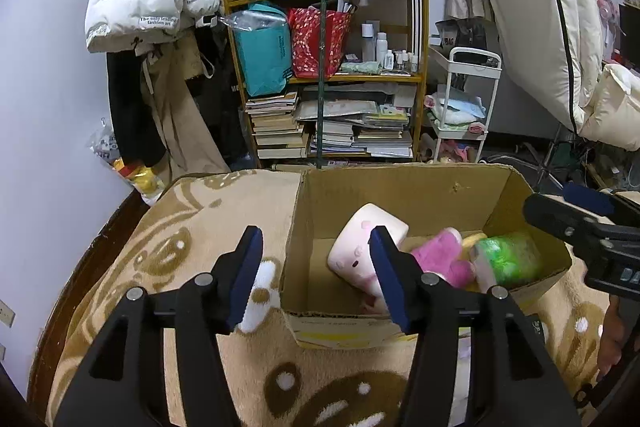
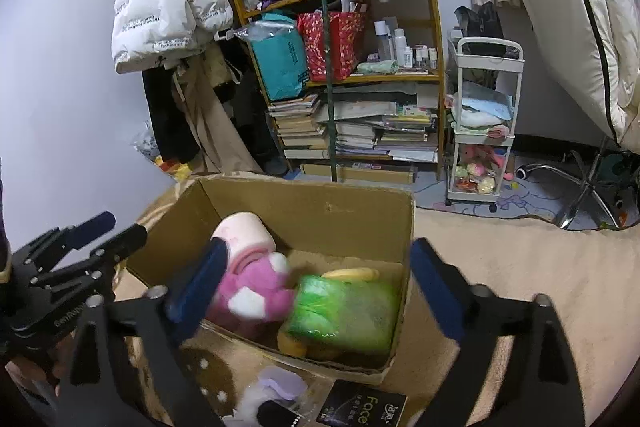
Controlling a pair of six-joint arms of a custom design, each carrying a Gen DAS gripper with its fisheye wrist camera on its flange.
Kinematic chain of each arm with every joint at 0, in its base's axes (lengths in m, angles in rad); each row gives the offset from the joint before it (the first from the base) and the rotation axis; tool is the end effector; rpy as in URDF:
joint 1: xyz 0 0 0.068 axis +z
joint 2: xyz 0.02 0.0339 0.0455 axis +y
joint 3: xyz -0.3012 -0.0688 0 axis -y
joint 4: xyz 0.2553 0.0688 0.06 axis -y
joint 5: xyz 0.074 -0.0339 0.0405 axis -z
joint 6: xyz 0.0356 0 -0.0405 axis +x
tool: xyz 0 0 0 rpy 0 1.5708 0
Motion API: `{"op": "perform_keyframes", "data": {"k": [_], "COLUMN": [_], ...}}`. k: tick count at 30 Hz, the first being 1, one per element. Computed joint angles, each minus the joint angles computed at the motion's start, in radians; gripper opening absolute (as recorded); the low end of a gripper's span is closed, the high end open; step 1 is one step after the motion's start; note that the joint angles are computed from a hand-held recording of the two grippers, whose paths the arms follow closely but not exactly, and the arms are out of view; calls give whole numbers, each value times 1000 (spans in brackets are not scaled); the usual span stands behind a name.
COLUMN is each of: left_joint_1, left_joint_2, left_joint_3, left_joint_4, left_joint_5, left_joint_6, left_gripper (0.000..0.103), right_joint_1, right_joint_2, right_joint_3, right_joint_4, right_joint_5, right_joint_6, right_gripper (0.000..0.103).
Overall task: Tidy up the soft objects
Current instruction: 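Open both tools to drop the bear and tissue pack into the box, then move both tools down toward the plush doll and black tissue box on the rug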
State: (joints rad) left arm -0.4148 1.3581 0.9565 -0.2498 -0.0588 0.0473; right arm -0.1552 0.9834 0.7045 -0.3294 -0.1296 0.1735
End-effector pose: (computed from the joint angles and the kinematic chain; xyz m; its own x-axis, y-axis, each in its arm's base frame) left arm 0.2772 -0.1198 0.2969 -0.5373 0.2882 -0.7927 0.3854 0.9199 0.0732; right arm 0.2030 -0.0271 0.2891 -0.5478 0.2590 -0.7955 0.1452 0.9659 0.2144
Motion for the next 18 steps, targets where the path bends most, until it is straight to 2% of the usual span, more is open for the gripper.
{"op": "perform_keyframes", "data": {"k": [2, 5, 10, 12, 18], "left_joint_1": [1, -2, -8, -13, -44], "left_joint_2": [-3, -13, -42, -64, -156], "left_joint_3": [1, -3, -9, -14, -45], "left_joint_4": [-10, -22, -68, -92, -129], "left_joint_5": [1, -5, -6, -4, -39], "left_joint_6": [-2, 0, -10, -18, -24], "left_gripper": [57, 65, 67, 78, 90], "right_joint_1": [5, 12, 26, 30, 21], "right_joint_2": [-16, -25, -81, -103, -179], "right_joint_3": [-4, 3, 11, 17, 33], "right_joint_4": [-3, -23, -79, -103, -186], "right_joint_5": [9, 15, 29, 37, 39], "right_joint_6": [2, 7, 25, 29, 34], "right_gripper": [102, 102, 102, 102, 103]}}
